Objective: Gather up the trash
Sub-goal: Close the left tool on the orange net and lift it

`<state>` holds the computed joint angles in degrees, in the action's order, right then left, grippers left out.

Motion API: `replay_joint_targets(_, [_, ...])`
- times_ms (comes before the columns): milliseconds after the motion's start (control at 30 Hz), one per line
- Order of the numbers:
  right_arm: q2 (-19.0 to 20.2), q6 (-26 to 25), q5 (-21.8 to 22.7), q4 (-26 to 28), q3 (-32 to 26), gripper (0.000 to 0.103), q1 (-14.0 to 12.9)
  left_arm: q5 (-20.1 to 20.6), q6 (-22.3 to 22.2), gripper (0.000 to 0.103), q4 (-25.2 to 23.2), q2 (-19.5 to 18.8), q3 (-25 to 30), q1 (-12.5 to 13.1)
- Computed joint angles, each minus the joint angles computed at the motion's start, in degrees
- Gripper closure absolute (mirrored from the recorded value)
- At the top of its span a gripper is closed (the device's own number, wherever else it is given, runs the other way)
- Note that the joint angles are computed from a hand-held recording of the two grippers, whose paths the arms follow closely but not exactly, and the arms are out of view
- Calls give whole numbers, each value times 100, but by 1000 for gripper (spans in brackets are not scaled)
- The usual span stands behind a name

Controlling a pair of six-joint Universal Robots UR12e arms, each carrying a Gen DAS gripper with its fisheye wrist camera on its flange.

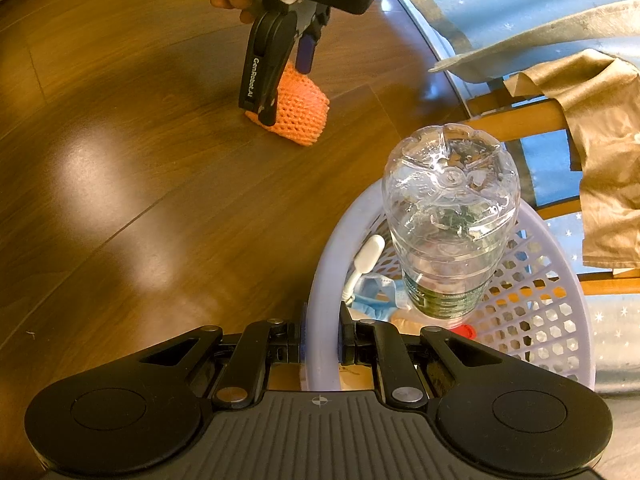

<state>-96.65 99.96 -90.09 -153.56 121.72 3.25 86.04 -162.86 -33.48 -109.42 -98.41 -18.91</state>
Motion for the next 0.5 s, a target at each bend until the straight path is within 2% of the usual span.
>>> replay_joint_targets(100, [-1,9,-4,0,1,93,4,-74,20,32,-60,9,3,-6])
replay_joint_targets(167, [21,20,-14,-10,-18,93,13,-148,43,45,-118,4,25,-3])
replay_joint_targets(300, [31,45,-15,-6,-26,93,16,-203,114,62,-148,27,25,-19])
replay_joint_targets(367, [-6,32,3,-5,10,93,-2,-206,117,80,-119,33,19,-22])
replay_joint_targets(400, [-5,32,3,-4,9,93,-1,-191,107,85,-106,45,11,-30])
replay_joint_targets(500, [-27,27,14,13,23,93,-15,-94,86,90,-92,59,15,-55])
